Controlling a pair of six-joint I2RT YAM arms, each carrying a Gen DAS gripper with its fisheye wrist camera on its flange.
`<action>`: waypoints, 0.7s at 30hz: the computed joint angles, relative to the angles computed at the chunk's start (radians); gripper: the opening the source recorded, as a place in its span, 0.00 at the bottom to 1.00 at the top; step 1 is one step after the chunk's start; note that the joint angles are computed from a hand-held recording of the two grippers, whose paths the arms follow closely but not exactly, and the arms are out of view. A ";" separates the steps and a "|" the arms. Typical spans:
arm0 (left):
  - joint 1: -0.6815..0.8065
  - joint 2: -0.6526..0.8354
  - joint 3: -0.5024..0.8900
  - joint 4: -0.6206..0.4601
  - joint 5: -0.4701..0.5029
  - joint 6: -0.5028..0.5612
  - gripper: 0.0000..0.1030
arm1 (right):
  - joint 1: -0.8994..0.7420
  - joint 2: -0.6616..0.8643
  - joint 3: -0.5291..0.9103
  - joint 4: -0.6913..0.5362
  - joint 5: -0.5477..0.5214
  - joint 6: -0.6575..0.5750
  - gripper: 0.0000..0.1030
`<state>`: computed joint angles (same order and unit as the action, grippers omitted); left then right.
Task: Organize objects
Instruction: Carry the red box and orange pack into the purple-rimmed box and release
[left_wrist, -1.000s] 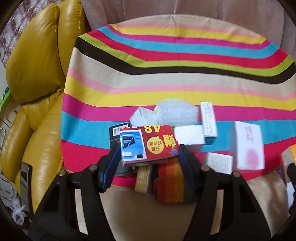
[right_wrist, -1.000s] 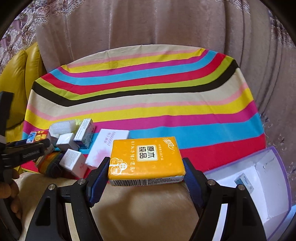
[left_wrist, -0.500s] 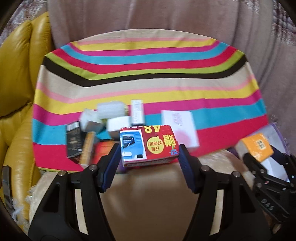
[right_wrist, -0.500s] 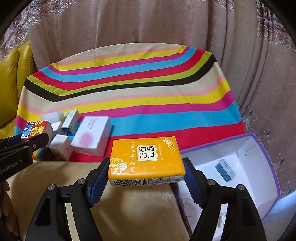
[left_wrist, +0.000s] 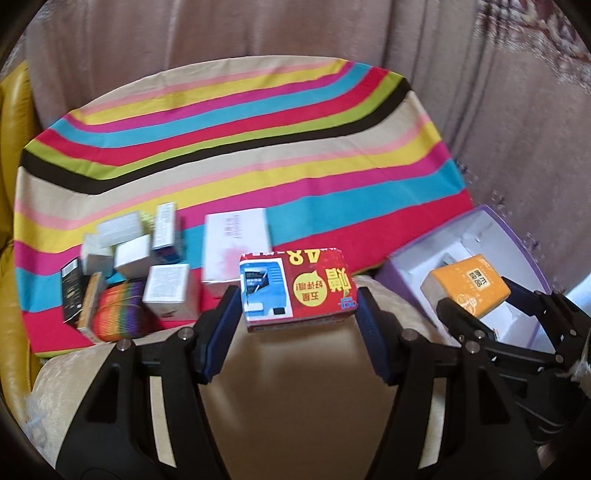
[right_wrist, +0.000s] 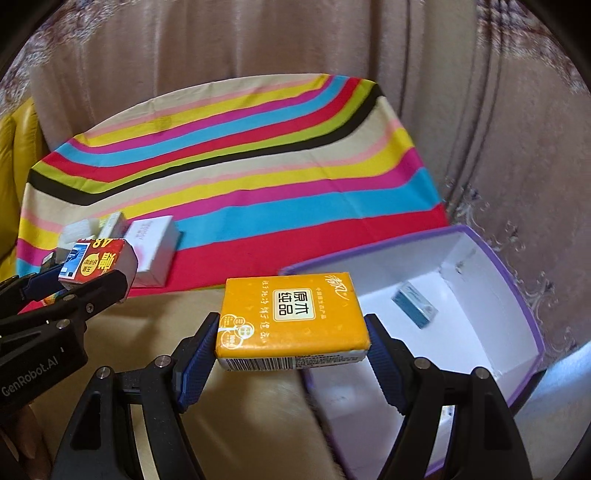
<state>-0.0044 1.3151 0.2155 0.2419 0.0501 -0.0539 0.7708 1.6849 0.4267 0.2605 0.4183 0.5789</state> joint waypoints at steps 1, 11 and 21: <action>-0.022 0.002 0.003 -0.001 -0.007 -0.006 0.64 | -0.009 -0.006 -0.011 0.004 -0.001 0.001 0.74; -0.231 0.095 0.072 0.017 -0.042 -0.067 0.64 | -0.262 -0.114 -0.185 0.070 -0.087 -0.052 0.74; -0.403 0.253 0.213 0.005 -0.063 -0.116 0.64 | -0.556 -0.188 -0.253 0.106 -0.175 -0.189 0.74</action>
<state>-0.4070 1.5679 0.4286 0.2467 -0.0128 -0.1697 0.2143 1.4968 0.1736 0.3670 0.2432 0.3895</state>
